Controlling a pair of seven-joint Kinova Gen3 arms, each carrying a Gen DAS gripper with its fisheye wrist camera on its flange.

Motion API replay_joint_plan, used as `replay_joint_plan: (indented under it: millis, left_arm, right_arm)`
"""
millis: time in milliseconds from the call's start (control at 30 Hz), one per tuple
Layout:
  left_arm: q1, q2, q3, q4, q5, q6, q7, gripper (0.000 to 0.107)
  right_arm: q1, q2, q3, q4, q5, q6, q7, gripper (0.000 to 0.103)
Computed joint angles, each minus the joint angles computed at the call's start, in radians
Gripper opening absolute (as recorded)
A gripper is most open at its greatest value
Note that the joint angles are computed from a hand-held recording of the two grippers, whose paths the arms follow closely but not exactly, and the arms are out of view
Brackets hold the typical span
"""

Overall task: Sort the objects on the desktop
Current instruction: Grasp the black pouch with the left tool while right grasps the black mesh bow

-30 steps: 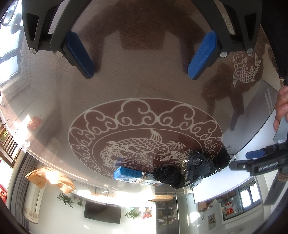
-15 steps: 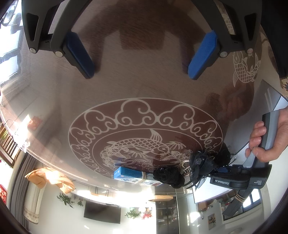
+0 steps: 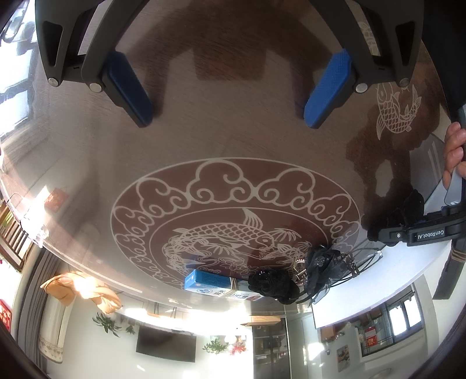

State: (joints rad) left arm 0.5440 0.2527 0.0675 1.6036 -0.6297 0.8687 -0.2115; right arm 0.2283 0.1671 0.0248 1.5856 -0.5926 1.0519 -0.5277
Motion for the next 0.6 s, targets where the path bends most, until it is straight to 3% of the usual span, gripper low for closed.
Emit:
replay_joint_plan:
  millis: [100, 200, 433, 500, 567, 600]
  left_arm:
    - [0.010, 0.011, 0.003, -0.004, -0.035, 0.021, 0.019, 0.062]
    - [0.030, 0.027, -0.007, -0.017, -0.056, 0.051, 0.026, 0.060]
    - [0.048, 0.038, -0.007, -0.033, -0.071, 0.094, 0.027, 0.057]
    - [0.046, 0.037, -0.007, -0.028, -0.072, 0.084, 0.032, 0.057]
    - [0.045, 0.037, -0.007, -0.026, -0.073, 0.077, 0.033, 0.057]
    - [0.044, 0.032, -0.006, -0.019, -0.073, 0.069, 0.033, 0.057]
  right_arm:
    - [0.059, 0.089, -0.090, -0.099, -0.102, 0.122, -0.040, 0.103]
    - [-0.022, 0.178, -0.092, -0.230, -0.156, 0.175, -0.124, 0.103]
    - [-0.216, 0.351, -0.146, -0.496, -0.002, 0.187, -0.325, 0.101]
    - [-0.201, 0.362, -0.183, -0.506, 0.005, 0.180, -0.308, 0.076]
    - [-0.192, 0.369, -0.189, -0.523, 0.012, 0.200, -0.317, 0.036]
    - [-0.182, 0.362, -0.191, -0.518, 0.016, 0.200, -0.307, 0.035]
